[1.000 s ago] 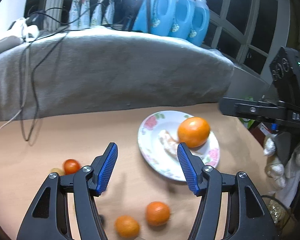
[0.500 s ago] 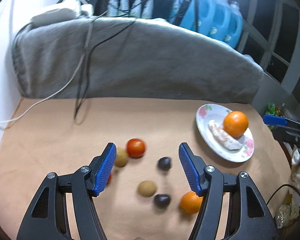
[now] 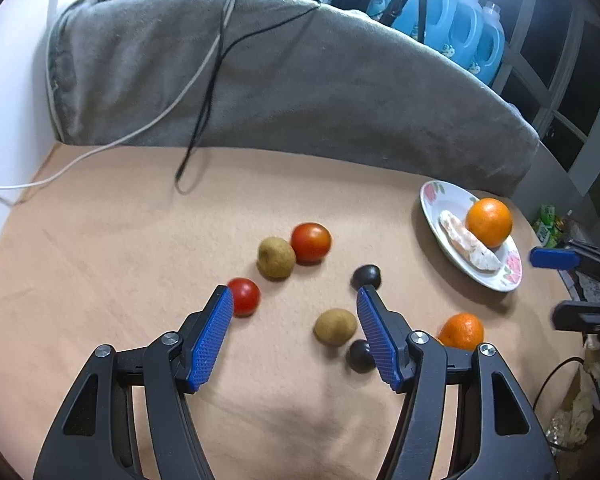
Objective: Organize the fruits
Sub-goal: 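Move the left tool to the brown kiwi and close on it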
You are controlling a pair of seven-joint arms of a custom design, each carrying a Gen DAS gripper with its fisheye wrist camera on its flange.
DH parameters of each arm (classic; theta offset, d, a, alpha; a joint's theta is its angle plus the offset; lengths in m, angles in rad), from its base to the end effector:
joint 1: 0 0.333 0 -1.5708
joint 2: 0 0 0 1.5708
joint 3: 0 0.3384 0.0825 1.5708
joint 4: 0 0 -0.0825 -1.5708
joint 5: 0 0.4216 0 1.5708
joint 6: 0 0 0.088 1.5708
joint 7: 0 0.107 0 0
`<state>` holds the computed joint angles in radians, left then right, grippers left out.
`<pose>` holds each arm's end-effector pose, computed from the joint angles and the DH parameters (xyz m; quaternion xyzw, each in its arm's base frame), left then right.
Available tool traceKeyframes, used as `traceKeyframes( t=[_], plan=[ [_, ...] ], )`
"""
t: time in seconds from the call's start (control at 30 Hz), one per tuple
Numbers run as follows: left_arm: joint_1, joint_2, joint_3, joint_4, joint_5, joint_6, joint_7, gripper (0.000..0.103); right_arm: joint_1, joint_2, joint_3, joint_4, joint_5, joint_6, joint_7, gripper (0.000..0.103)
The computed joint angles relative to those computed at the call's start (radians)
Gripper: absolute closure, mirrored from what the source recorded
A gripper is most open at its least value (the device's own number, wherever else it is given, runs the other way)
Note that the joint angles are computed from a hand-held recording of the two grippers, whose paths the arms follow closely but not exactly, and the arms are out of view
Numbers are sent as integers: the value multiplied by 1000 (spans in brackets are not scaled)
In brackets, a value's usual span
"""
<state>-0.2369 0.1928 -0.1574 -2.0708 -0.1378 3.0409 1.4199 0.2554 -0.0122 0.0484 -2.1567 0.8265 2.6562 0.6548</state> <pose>0.6152 -0.2394 0.4296 -0.6214 0.6846 -0.3520 0.1457 0.5801 0.1604 0.4551 -0.8208 0.4463 -0.0808 0.3473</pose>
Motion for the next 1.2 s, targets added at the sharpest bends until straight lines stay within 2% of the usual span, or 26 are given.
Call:
traceKeyframes(
  t=[0.07, 0.13, 0.2, 0.27, 0.63, 0.87, 1.2],
  plan=[
    [44, 5, -55, 4, -75, -7, 71, 46, 1, 10, 3, 8, -27, -20, 21, 23],
    [80, 13, -100, 12, -157, -20, 144, 53, 0, 22, 6, 18, -61, -40, 55, 28],
    [93, 19, -121, 20, -213, -33, 196, 55, -4, 38, 9, 30, -95, -64, 92, 35],
    [86, 24, -119, 26, -238, -45, 219, 56, -10, 52, 13, 43, -121, -85, 122, 47],
    [79, 49, -121, 60, -338, -93, 313, 65, -42, 129, 40, 113, -196, -180, 227, 52],
    [62, 68, -109, 80, -332, -122, 312, 65, -51, 145, 51, 117, -234, -190, 257, 57],
    [63, 71, -109, 81, -340, -126, 318, 76, -61, 166, 61, 124, -250, -199, 273, 62]
  ],
)
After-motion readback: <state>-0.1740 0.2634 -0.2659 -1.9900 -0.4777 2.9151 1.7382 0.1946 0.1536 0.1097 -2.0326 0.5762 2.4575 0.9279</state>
